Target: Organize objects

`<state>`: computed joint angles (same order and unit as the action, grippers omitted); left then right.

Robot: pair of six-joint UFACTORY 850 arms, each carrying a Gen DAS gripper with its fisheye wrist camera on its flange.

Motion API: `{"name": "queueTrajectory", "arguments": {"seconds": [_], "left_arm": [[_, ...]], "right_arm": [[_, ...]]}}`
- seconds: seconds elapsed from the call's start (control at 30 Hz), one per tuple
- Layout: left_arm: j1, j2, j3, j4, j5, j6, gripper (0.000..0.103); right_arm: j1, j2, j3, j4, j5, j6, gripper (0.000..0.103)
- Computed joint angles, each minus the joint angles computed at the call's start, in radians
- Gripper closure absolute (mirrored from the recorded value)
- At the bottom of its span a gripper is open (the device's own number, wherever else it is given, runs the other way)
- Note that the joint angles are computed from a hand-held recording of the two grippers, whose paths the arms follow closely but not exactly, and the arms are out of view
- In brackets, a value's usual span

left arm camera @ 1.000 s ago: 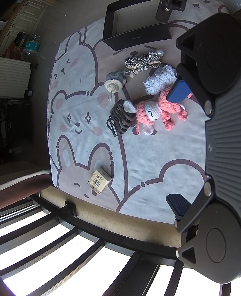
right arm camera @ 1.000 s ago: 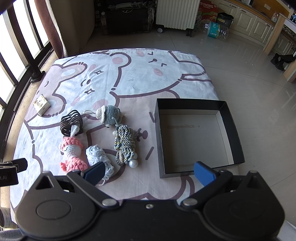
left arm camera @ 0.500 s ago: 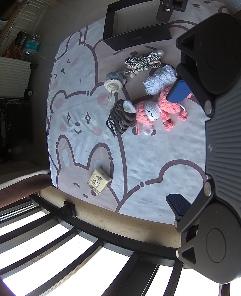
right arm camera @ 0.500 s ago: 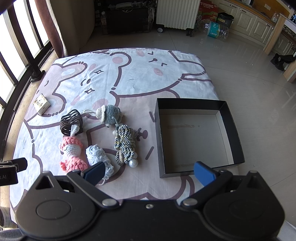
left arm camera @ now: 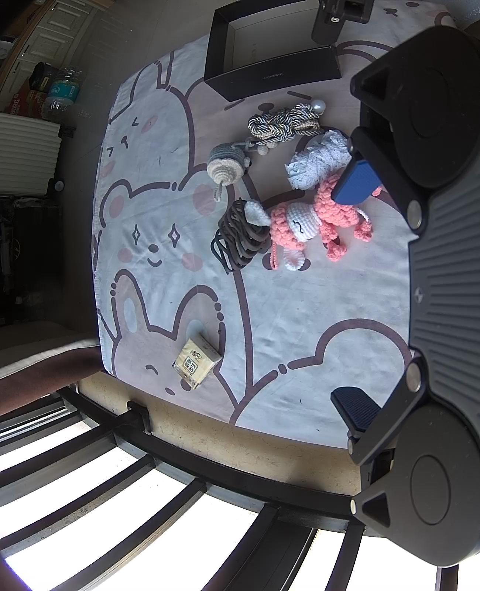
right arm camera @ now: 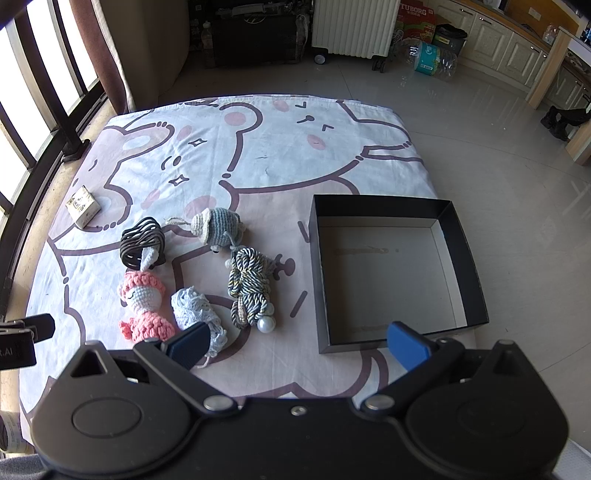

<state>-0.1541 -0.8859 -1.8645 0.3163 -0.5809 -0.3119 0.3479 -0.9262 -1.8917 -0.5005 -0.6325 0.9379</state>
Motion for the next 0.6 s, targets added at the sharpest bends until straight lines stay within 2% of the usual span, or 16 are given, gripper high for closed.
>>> {"name": "queueTrajectory", "arguments": {"seconds": [0.6], "left_arm": [[-0.005,0.004,0.017,0.006,0.009,-0.014,0.000]], "right_arm": [[-0.001,-0.002,-0.003,0.003,-0.003,-0.002,0.000]]}}
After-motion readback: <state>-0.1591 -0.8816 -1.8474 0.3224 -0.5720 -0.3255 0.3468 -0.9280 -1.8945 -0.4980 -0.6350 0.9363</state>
